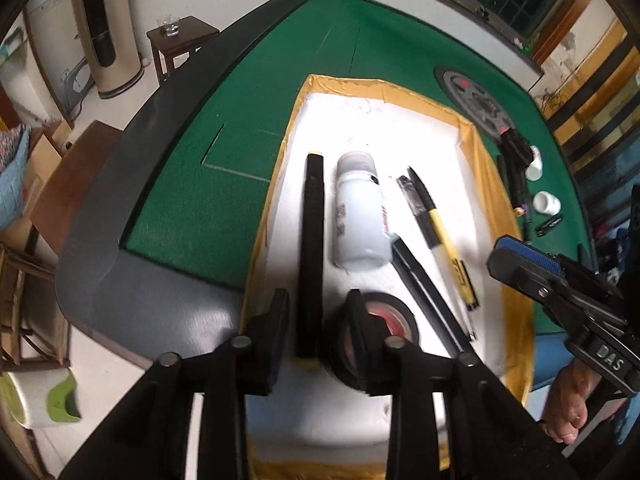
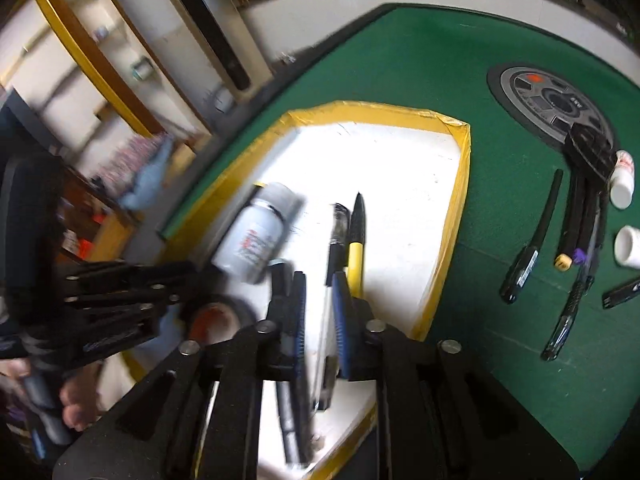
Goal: Organize rigid objects
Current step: 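Carry marker and yellow pen into the white tray and open both grippers, then withdraw both grippers from the tray back over the table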
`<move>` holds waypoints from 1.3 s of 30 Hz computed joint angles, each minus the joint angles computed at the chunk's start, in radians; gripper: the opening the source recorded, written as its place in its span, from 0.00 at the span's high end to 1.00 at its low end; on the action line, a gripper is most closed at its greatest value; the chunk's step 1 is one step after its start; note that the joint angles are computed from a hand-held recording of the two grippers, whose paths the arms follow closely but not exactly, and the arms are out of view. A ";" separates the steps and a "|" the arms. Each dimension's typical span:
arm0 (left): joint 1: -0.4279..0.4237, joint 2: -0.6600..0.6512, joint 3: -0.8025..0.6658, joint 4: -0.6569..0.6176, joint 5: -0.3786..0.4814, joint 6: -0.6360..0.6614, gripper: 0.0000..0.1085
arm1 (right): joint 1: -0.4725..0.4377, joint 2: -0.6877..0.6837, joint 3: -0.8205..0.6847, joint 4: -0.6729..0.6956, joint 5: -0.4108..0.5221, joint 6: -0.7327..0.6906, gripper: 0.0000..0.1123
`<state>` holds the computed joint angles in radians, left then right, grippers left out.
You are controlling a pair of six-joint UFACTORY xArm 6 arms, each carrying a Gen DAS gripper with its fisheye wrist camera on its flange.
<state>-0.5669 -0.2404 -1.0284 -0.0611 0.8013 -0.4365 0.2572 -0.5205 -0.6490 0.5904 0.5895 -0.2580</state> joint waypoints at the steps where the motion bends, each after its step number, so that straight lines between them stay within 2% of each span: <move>1: -0.012 -0.026 0.026 0.008 -0.026 -0.030 0.61 | -0.015 -0.053 0.032 0.078 0.010 -0.070 0.68; 3: -0.044 -0.076 0.070 0.092 -0.062 -0.150 0.50 | -0.046 -0.137 0.081 0.178 0.042 -0.160 0.65; 6: -0.111 -0.130 0.109 0.247 -0.111 -0.370 0.47 | -0.116 -0.278 0.158 0.271 0.131 -0.247 0.65; 9: -0.170 -0.113 0.087 0.272 -0.163 -0.413 0.47 | -0.178 -0.425 0.241 0.242 0.175 -0.234 0.65; 13: -0.260 -0.042 0.014 0.332 -0.221 -0.424 0.46 | -0.290 -0.526 0.292 0.219 0.270 -0.234 0.65; 16: -0.311 0.015 -0.041 0.351 -0.224 -0.400 0.46 | -0.414 -0.552 0.304 0.240 0.364 -0.254 0.65; 20: -0.354 0.069 -0.079 0.325 -0.240 -0.386 0.46 | -0.563 -0.537 0.291 0.223 0.439 -0.248 0.65; 25: -0.383 0.115 -0.109 0.358 -0.219 -0.449 0.46 | -0.641 -0.491 0.271 0.126 0.407 -0.180 0.65; 32: -0.381 0.096 -0.065 0.355 -0.246 -0.482 0.46 | -0.669 -0.321 0.183 0.066 0.326 -0.101 0.65; 39: -0.355 0.091 -0.032 0.284 -0.302 -0.431 0.46 | -0.662 -0.124 0.078 -0.012 0.220 0.068 0.65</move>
